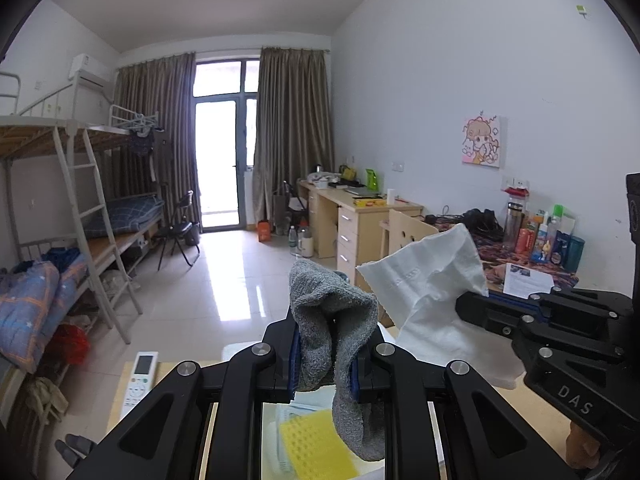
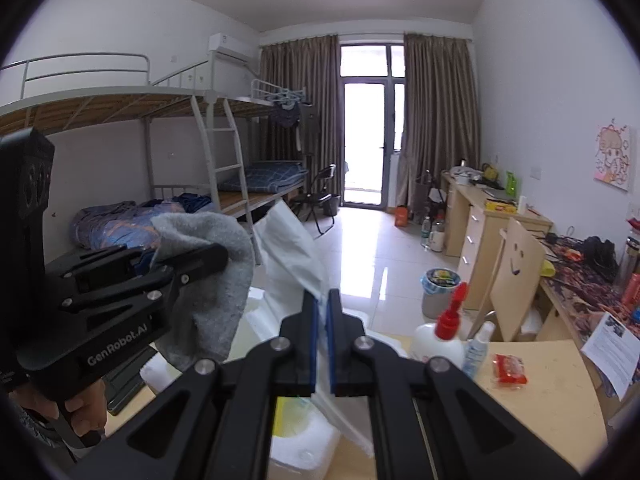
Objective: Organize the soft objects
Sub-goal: 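Carry the sock and cloth with both tools over the white foam box, then open the left tool to drop the grey sock into the foam box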
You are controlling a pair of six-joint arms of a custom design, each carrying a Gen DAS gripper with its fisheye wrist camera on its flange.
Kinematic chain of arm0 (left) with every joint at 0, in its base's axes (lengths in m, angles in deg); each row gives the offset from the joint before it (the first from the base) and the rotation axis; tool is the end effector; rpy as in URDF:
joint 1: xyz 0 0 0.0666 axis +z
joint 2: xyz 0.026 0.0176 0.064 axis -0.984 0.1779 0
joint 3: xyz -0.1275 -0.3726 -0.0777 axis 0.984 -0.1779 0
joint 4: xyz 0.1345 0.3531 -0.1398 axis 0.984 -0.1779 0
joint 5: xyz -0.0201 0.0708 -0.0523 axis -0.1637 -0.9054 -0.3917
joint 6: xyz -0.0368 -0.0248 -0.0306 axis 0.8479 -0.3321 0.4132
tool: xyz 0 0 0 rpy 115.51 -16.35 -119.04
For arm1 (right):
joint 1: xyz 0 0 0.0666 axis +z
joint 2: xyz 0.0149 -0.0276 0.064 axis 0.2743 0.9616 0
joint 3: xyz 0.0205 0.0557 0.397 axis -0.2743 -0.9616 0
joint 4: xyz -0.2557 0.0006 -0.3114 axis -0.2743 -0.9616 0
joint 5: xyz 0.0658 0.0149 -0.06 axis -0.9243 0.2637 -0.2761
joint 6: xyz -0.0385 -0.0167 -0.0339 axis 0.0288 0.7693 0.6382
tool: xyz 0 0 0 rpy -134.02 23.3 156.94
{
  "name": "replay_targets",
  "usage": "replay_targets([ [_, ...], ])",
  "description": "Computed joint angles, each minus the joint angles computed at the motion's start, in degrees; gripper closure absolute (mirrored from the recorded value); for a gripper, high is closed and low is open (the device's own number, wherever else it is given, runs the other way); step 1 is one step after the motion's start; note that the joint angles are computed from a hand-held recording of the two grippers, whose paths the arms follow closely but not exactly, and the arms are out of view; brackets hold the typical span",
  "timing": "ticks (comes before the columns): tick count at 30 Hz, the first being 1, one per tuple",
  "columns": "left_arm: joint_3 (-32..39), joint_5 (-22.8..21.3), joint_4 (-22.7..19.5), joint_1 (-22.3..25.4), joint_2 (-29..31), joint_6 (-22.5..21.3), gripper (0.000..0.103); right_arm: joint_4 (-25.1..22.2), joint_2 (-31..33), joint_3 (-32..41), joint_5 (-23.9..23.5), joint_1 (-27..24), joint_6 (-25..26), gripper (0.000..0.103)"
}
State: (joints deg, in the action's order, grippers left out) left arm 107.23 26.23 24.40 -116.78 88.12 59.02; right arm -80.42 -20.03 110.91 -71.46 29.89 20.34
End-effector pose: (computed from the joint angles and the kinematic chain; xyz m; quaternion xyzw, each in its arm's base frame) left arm 0.3497 -0.2375 0.4658 -0.0237 0.8112 0.0079 0.5843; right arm 0.3698 0.1059 0.4806 -0.2804 0.7775 0.1837 0.5322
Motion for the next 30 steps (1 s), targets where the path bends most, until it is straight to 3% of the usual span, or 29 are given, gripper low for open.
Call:
replay_targets([
  [7,0.75,2.62,-2.10,1.12,1.29,1.52,0.078,0.22,-0.12,-0.23,0.54,-1.22,-0.35,0.097],
  [10,0.91,3.42,-3.09,1.60,1.57,3.02,0.061,0.46,-0.08,-0.32,0.60,-1.43,-0.77,0.097],
  [12,0.92,3.31,-3.29,1.40,1.61,3.07,0.041,0.63,-0.19,-0.58,0.69,-1.48,-0.82,0.097],
  [16,0.79,2.86,-3.09,0.83,1.58,2.64,0.029,0.75,0.09,-0.46,0.49,-1.73,-1.08,0.097],
  [18,0.82,3.18,-3.18,0.62,1.49,2.58,0.007,0.94,0.09,-0.65,0.20,-2.03,-1.02,0.097],
  [19,0.63,2.52,-2.83,0.36,1.38,2.32,0.003,0.99,0.13,-0.63,0.24,-2.01,-1.05,0.097],
  [30,-0.34,-3.51,-2.92,-0.59,-1.05,3.61,0.001,1.28,0.20,-0.90,-0.64,-2.57,-0.66,0.097],
])
